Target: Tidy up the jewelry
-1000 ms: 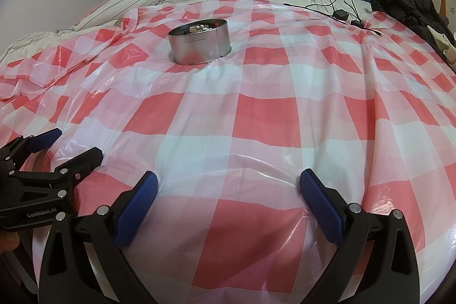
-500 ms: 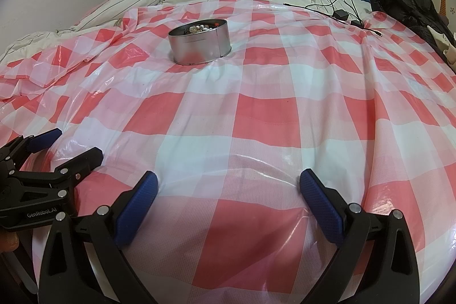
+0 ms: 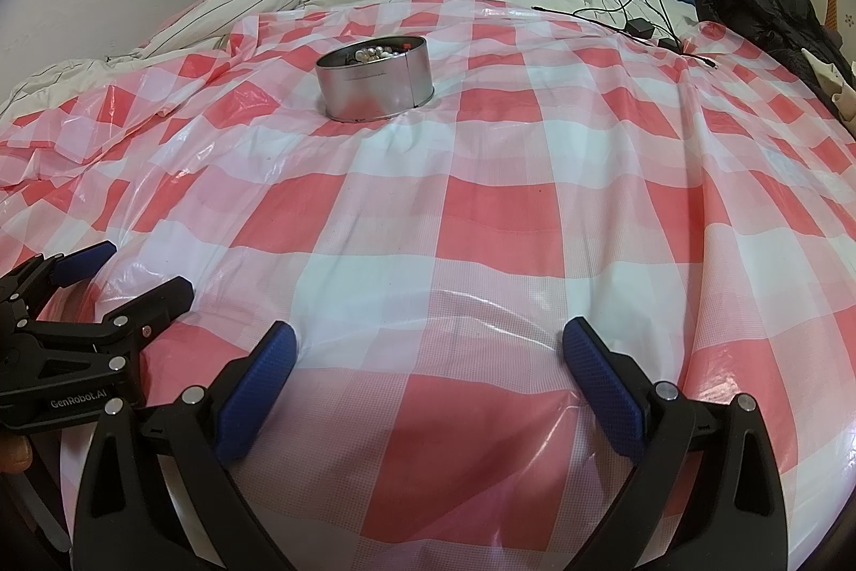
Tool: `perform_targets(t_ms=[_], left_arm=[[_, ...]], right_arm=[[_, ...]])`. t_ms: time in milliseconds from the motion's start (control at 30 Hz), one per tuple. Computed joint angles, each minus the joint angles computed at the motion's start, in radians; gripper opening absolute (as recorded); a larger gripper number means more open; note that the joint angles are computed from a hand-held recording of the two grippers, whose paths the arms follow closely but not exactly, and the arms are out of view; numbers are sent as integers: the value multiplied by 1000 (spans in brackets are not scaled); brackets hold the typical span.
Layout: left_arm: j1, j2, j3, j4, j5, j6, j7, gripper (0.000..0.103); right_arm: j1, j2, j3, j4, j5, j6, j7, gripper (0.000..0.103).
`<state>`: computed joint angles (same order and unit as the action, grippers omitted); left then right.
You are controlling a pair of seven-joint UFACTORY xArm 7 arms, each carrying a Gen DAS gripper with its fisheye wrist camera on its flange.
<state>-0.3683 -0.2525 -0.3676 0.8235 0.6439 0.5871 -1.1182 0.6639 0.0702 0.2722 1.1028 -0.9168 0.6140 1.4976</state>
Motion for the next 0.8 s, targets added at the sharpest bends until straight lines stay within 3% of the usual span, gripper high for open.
perform_targets(t_ms=[800], left_arm=[[0,1,2,0,-8,-4,6,96]], right_arm=[[1,0,-1,1,4,4,-5,96]])
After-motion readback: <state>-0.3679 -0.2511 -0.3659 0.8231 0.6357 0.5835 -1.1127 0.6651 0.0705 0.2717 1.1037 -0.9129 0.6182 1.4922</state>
